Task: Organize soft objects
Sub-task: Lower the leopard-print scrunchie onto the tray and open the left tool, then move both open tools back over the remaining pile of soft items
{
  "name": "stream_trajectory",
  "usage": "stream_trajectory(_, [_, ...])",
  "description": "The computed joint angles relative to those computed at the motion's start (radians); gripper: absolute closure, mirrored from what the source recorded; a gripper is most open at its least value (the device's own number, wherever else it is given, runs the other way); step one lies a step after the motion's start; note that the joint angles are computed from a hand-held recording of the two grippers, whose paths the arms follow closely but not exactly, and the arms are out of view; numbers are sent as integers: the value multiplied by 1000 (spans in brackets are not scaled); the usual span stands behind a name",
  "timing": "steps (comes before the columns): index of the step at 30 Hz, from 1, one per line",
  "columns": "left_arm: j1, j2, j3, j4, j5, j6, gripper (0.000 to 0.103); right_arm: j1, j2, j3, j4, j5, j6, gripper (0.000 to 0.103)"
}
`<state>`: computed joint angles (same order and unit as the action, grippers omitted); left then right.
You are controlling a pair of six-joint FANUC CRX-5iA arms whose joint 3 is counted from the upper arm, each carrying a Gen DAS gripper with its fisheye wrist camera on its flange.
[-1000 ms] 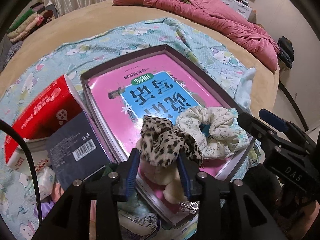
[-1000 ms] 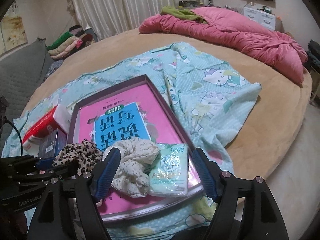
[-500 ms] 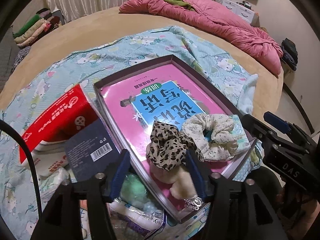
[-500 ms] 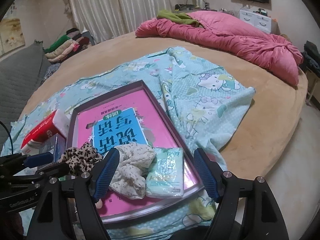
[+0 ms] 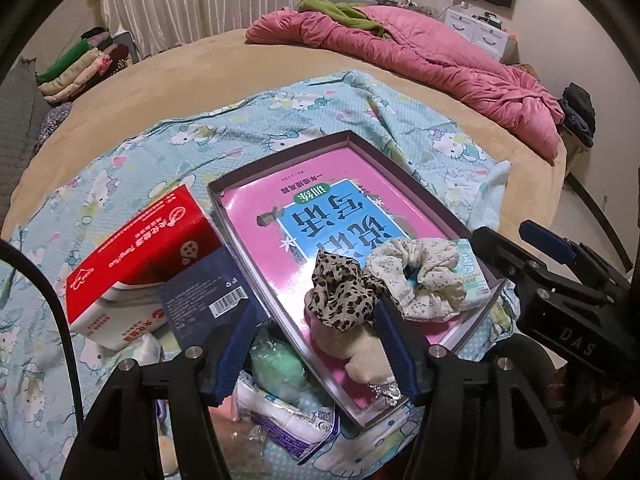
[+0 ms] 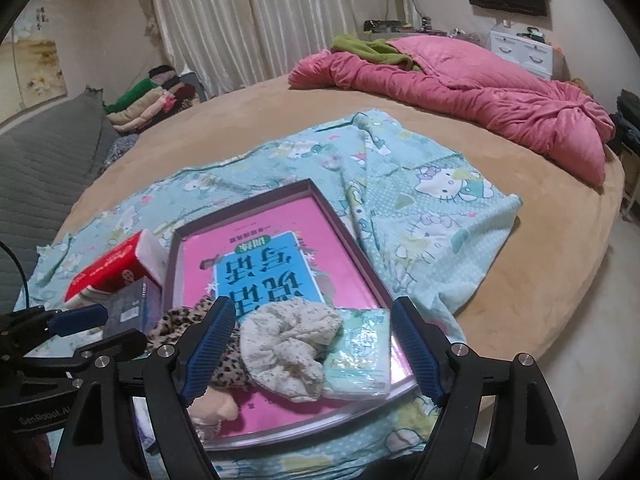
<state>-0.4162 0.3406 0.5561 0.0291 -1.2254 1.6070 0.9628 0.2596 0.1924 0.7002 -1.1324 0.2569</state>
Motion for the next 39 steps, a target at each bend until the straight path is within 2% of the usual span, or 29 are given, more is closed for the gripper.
stream_trajectory(15, [46, -104, -99, -16, 29, 27, 41, 31, 13, 49, 23, 46, 42, 22])
stream_trajectory(30, [231, -262, -227, -44, 58, 108, 41, 78, 62, 155, -6, 92, 177, 21])
stream_trajectory(39, [310, -338, -316, -32, 70, 126, 41, 109, 86, 202, -55, 134, 288, 21])
